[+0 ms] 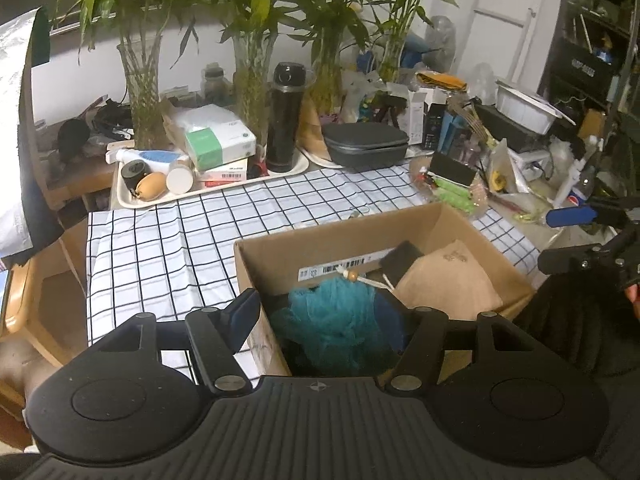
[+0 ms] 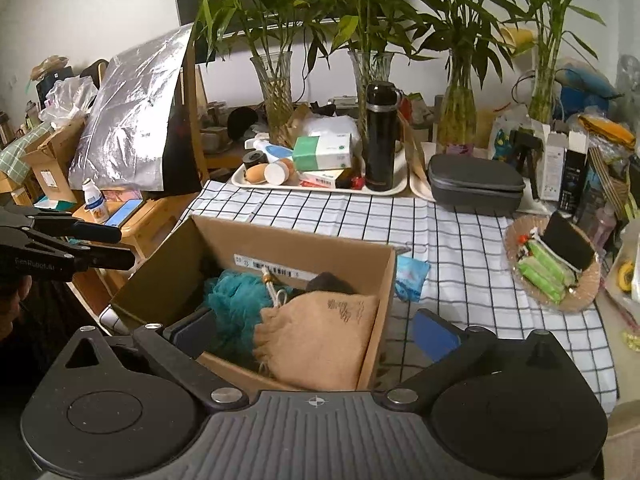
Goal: Organize soft objects
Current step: 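Move both grippers back to the table toward the blue packet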
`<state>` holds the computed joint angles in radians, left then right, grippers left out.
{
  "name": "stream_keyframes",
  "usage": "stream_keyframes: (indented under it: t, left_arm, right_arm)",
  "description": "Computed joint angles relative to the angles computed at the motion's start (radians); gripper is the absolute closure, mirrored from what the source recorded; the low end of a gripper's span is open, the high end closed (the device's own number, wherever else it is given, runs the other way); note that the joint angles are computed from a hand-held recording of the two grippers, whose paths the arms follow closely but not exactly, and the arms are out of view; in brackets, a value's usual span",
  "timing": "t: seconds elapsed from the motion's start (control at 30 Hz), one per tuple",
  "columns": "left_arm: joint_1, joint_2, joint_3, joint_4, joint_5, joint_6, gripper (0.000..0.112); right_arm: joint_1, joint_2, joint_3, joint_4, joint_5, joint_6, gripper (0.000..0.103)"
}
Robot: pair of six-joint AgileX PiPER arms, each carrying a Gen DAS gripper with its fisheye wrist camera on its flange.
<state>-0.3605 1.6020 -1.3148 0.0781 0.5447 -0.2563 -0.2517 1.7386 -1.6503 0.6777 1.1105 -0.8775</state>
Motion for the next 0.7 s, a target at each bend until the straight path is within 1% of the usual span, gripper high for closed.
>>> stream_keyframes:
  t: [0.13, 0.33, 0.47, 0.57, 0.7]
  left_arm:
    - [0.019, 0.034, -0.032, -0.013, 0.003, 0.044, 0.05]
    - [0.057, 0.083, -0.08, -0.071, 0.019, 0.108, 0.05]
    - [0.073, 0.113, -0.111, -0.085, 0.028, 0.116, 0.05]
    - [0.092, 0.132, -0.129, -0.127, 0.022, 0.15, 0.05]
    - [0.109, 0.162, -0.16, -0.148, 0.016, 0.173, 0.05]
  right_arm:
    - [0.012, 0.04, -0.046, -0.023, -0.008, 0.03, 0.0]
    - [0.025, 0.093, -0.095, -0.048, -0.02, 0.056, 0.0]
    - [0.034, 0.133, -0.134, -0.065, -0.023, 0.079, 0.0]
    - [0.039, 0.17, -0.172, -0.073, -0.024, 0.101, 0.0]
    - [0.046, 0.225, -0.229, -0.084, -0.028, 0.131, 0.0]
